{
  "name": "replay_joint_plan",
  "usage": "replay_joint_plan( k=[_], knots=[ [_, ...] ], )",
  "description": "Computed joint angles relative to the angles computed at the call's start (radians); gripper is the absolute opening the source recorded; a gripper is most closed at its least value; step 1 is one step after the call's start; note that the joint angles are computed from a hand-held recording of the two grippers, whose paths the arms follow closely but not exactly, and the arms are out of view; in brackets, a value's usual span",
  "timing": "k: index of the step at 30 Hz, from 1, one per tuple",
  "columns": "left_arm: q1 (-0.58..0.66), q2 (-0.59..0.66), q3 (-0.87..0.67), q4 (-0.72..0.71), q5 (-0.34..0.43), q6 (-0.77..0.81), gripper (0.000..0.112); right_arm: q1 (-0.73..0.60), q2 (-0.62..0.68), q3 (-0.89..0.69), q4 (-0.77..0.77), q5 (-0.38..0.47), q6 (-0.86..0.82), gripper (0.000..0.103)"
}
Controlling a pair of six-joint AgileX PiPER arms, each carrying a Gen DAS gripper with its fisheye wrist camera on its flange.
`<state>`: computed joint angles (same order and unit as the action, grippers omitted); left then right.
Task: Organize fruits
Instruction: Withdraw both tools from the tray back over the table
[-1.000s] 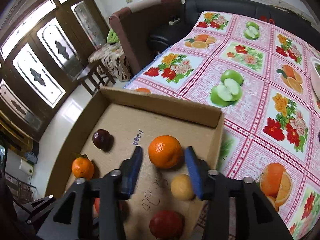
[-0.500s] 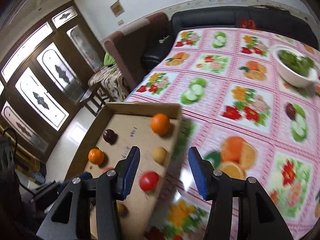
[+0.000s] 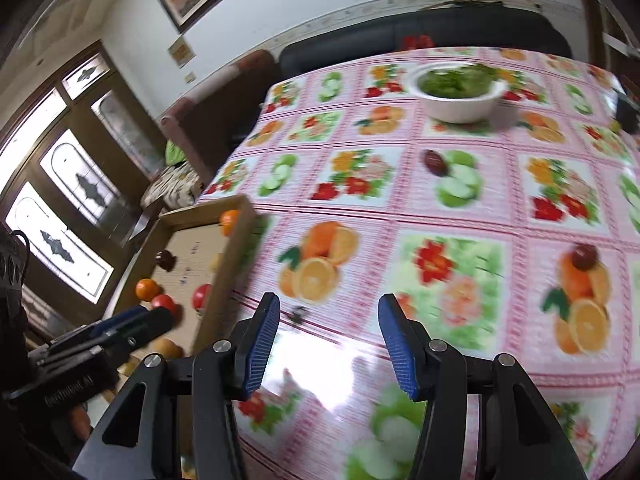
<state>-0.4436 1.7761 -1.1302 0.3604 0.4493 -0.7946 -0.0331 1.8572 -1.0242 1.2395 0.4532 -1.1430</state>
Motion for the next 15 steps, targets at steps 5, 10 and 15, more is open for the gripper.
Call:
replay_joint_plan(
  k=[5,10,15],
  knots=[
    [-0.033,0.03,-0.038,-0.046,0.01,0.037,0.047,-0.117,-0.026,0.079,0.059,0.014,-0.096,0.054],
    [-0.063,0.058,-0.081,-0.075,0.027,0.06,0.047,-0.225,-0.031,0.12,0.088,0.028,-0.16,0.054],
    [-0.087,0.092,-0.134,-0.11,0.049,0.095,0.047,-0.332,-0.027,0.137,0.093,0.043,-0.191,0.054]
  ],
)
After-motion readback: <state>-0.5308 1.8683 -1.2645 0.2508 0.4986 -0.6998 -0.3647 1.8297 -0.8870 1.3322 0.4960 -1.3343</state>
